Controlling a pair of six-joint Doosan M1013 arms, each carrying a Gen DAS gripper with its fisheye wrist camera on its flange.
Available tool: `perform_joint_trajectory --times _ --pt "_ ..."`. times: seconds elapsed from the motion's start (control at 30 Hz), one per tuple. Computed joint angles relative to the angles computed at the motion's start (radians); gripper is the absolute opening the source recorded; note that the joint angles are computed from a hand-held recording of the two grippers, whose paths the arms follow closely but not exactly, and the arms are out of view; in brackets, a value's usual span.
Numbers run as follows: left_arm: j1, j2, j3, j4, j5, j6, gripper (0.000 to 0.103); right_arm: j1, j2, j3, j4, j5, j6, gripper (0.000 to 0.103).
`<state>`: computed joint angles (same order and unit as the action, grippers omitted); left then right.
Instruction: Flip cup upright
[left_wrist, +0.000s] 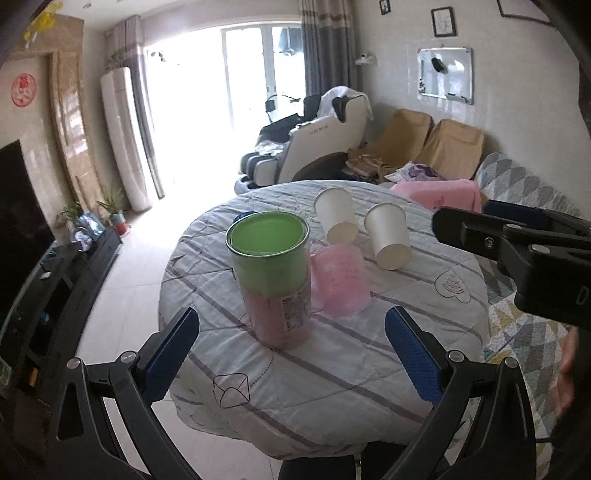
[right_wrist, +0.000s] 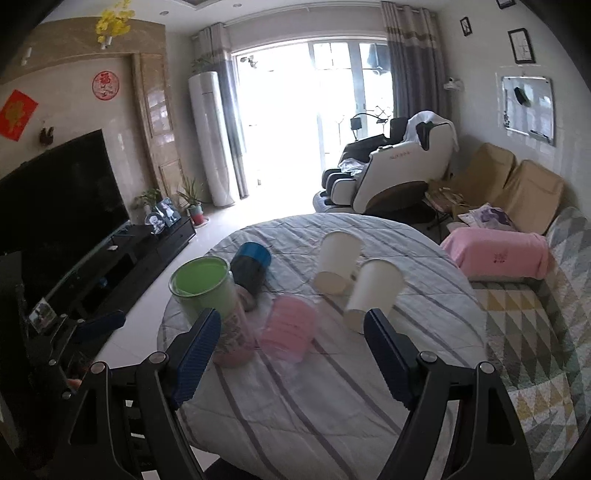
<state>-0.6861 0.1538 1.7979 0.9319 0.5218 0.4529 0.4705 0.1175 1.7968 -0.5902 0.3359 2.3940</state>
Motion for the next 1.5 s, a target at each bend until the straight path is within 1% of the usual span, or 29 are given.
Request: perform_joint_trajectory --times 0.07,0.13,0.23,0.37,0.43,0.53,0.6,0.73,0.8,0.9,0.97,1.03,1.13,1.23,1.5 --pt "-0.021 0.001 -0.002 0.067 0.043 -0.057 0.102 -0.008 -0.010 0.007 0.004 0.000 0.006 0.081" --pt "-0.040 0.001 -0.004 0.111 0.076 -0.098 0.102 -0.009 -0.018 0.011 -0.026 0.015 0.041 0.081" --pt "-0.058 -0.001 -0.007 0.128 0.099 -0.116 0.103 -0.006 -0.029 0.019 -0.090 0.039 0.105 0.081" --pt "-0.077 -0.004 -0.008 0.178 0.138 -0.165 0.103 -0.002 -0.041 0.035 -0.186 0.039 0.193 0.081" --pt "-0.086 -0.006 -0.008 0.216 0.160 -0.204 0.103 0.005 -0.044 0.042 -0.283 0.051 0.281 0.081" --pt "-0.089 -0.011 -0.005 0.246 0.167 -0.247 0.103 0.018 -0.048 0.049 -0.421 0.083 0.401 0.081" --pt "-0.089 -0.014 -0.007 0.247 0.169 -0.251 0.103 0.025 -0.048 0.048 -0.480 0.106 0.449 0.081" --pt "-0.089 -0.015 -0.016 0.252 0.175 -0.244 0.103 0.025 -0.046 0.040 -0.477 0.110 0.437 0.081" --pt "-0.082 -0.016 -0.024 0.227 0.160 -0.214 0.103 0.024 -0.042 0.027 -0.437 0.119 0.389 0.081" --pt "-0.073 -0.014 -0.038 0.213 0.155 -0.195 0.103 0.029 -0.030 0.000 -0.408 0.153 0.347 0.081" --pt "-0.068 -0.011 -0.049 0.221 0.163 -0.200 0.103 0.035 -0.030 -0.005 -0.432 0.167 0.365 0.081" --pt "-0.059 -0.009 -0.057 0.227 0.160 -0.206 0.103 0.034 -0.025 -0.016 -0.422 0.174 0.354 0.081" --pt "-0.043 -0.004 -0.072 0.211 0.149 -0.195 0.103 0.031 -0.016 -0.034 -0.413 0.180 0.343 0.081" --pt "-0.032 0.008 -0.090 0.193 0.147 -0.178 0.103 0.027 0.000 -0.058 -0.374 0.190 0.298 0.081" --pt "-0.019 0.037 -0.133 0.110 0.149 -0.080 0.103 0.020 0.026 -0.089 -0.297 0.207 0.217 0.081"
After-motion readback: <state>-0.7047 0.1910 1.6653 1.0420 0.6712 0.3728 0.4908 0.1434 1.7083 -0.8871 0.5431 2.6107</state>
